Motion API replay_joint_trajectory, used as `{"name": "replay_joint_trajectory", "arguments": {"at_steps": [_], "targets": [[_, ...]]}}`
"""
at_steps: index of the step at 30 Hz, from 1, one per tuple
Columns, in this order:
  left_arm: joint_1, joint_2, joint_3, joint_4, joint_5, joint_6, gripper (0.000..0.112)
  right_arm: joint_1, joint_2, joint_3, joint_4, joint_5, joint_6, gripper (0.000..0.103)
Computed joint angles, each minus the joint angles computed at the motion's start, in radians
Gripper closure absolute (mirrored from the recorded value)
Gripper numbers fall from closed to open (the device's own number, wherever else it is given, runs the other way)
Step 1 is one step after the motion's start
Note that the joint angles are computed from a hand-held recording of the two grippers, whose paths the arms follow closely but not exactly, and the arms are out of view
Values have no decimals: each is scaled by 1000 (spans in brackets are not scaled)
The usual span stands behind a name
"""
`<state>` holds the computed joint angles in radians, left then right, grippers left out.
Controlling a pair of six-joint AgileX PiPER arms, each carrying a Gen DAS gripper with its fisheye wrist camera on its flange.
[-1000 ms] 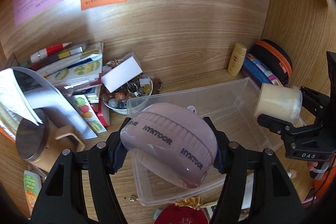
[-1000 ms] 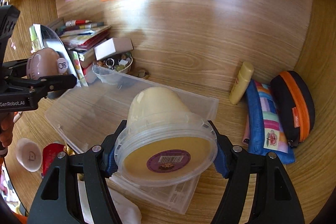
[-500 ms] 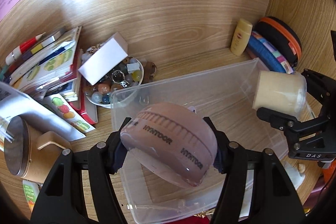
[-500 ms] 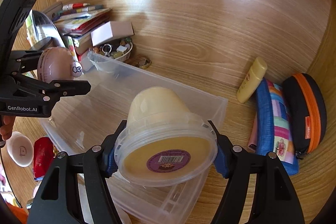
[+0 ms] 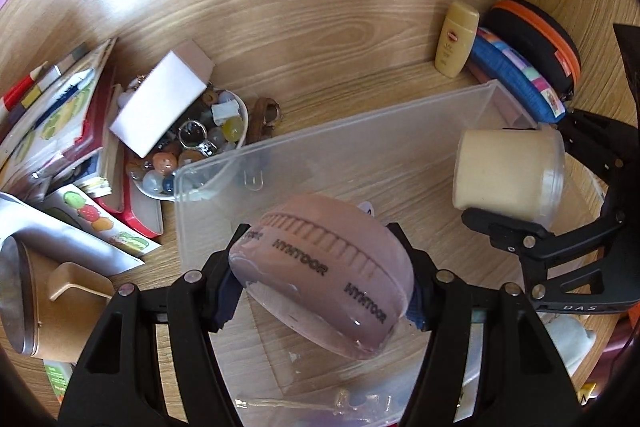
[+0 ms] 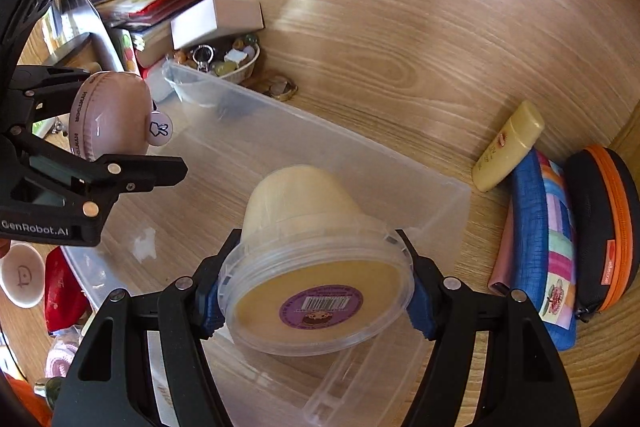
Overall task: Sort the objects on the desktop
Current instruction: 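Carry the pink case and yellow tub over the clear plastic box with both grippers, then open the left gripper to drop the pink case while the right gripper releases the tub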
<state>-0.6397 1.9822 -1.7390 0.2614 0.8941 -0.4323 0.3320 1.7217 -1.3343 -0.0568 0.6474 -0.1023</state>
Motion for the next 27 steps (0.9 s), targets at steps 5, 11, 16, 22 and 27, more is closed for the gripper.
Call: {"name": "replay_joint_trajectory", "arguments": {"at_steps": [5,11,16,22,27], "targets": [[4,14,-6,-21,8,31,48,13,18,-23,-29,20,9,36],[0,34,-28,-21,32,53,48,65,10,-15,-159,3,85,39],[11,35,-24,-46,31,97,48,77,17,-19,-175,2,85,38],[15,39,-20,-58,35,142,48,99,10,-6,-246,2,135,35],[9,46,-26,-32,44,142,46,110,-3,14,-280,-7,170,31]]}}
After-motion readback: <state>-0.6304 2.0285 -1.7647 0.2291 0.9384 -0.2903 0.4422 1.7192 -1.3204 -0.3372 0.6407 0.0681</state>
